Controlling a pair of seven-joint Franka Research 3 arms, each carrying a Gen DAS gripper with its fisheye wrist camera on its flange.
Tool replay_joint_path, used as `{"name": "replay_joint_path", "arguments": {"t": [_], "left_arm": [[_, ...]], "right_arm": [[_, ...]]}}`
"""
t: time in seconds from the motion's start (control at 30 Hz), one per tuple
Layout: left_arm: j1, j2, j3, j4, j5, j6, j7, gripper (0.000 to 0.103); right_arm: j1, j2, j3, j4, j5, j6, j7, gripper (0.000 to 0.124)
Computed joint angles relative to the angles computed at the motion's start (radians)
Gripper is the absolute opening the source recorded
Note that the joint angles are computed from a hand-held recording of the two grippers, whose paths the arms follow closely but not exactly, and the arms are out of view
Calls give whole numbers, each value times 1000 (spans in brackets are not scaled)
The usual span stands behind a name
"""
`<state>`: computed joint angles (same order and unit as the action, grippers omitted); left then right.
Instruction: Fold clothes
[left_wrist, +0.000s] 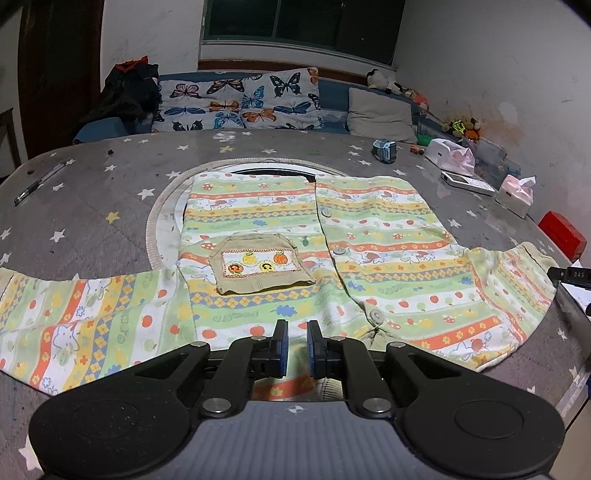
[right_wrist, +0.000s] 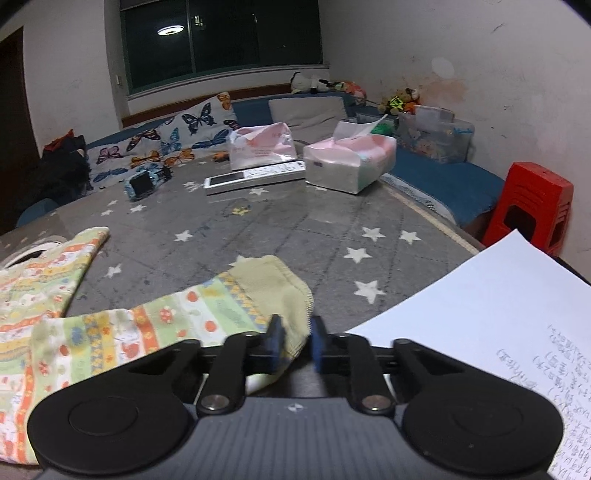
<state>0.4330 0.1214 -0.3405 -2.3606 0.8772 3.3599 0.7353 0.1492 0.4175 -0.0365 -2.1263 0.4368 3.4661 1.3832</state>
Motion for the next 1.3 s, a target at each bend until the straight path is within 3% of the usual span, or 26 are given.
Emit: {"name": "replay_joint_path", "arguments": {"t": [0.13,0.27,0.4,0.5,0.57,0.73,0.83,1.13,1.3], "left_arm": [[-41,-9,45,-12,-22,15,14,16],[-64,-11,77,-16,-1,31,-12,16],[-78,-9,102,-17,41,47,-56,17],[-126,-16,154,-33,12,64,-36,30],[-158,-23,189,-49,-26,80,-7,31],[-187,-39,237,-74,-52,110,1,39],[-192,-47,256,-88,-57,120,-3,39],[-195,-55,285,-104,-59,129,-21,40],[-196,-54,281,-96,-44,125,-38,40]], "right_arm": [[-55,-29,71,-28,-65,47,27,8],[-267,-82,273,-72,-347,71,211,7],[-422,-96,430,-58,-639,64,390,7],[-539,-70,567,-10,-859,42,526,7],[-587,-37,644,32,-975,22,585,7],[-644,71,812,129,-1127,-57,584,7],[-618,135,863,176,-1127,-109,516,7],[-526,234,901,244,-1049,-211,361,8],[-494,211,881,212,-993,-223,310,22]]}}
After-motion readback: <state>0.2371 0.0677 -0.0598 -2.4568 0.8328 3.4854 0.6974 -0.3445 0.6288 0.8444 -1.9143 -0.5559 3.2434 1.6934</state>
